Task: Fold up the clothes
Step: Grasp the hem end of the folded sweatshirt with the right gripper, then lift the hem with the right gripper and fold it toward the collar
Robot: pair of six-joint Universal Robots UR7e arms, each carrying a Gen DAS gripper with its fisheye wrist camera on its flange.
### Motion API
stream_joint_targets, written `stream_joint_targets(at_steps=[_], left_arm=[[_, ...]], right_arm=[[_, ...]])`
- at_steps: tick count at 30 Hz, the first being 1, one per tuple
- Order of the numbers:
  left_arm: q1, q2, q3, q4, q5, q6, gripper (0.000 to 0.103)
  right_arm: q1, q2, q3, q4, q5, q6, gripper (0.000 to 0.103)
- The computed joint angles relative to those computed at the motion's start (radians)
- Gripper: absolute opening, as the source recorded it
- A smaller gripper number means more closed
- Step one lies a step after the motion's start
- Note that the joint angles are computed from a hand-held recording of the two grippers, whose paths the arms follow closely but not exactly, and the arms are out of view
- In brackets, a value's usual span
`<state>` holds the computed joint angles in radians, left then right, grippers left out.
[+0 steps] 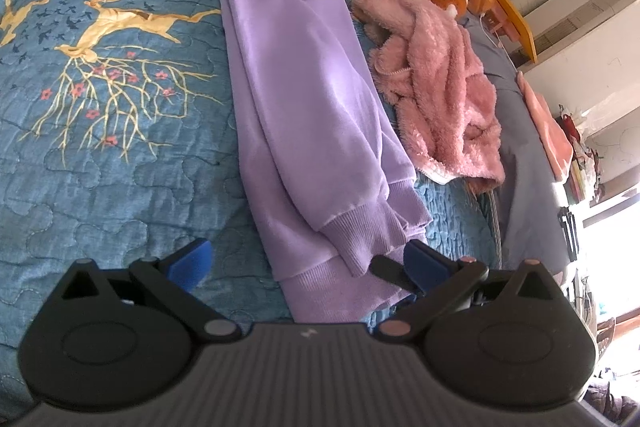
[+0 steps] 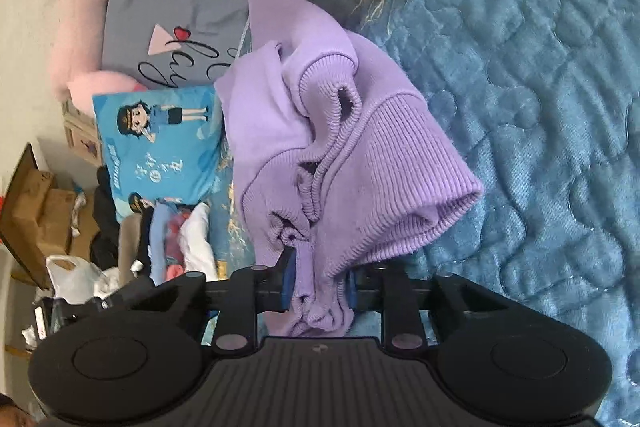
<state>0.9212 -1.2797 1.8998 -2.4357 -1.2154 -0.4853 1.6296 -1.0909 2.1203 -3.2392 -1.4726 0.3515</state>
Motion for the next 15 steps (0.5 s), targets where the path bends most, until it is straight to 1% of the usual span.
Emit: stream_joint_targets(at_steps=[6,15], left_arm=[[-0.001,-0.002,0.003,-0.002,0.005,-0.007,0.103],[-0.016,-0.004,0.007,-0.003,0.012,0.023,0.103]], right_arm=[[0.003,0.0,-0.011,0.025,-0.011,-0.018,0.022],[0.014,-0.009,-0.021,0.06,-0.048,-0.048,0.022]])
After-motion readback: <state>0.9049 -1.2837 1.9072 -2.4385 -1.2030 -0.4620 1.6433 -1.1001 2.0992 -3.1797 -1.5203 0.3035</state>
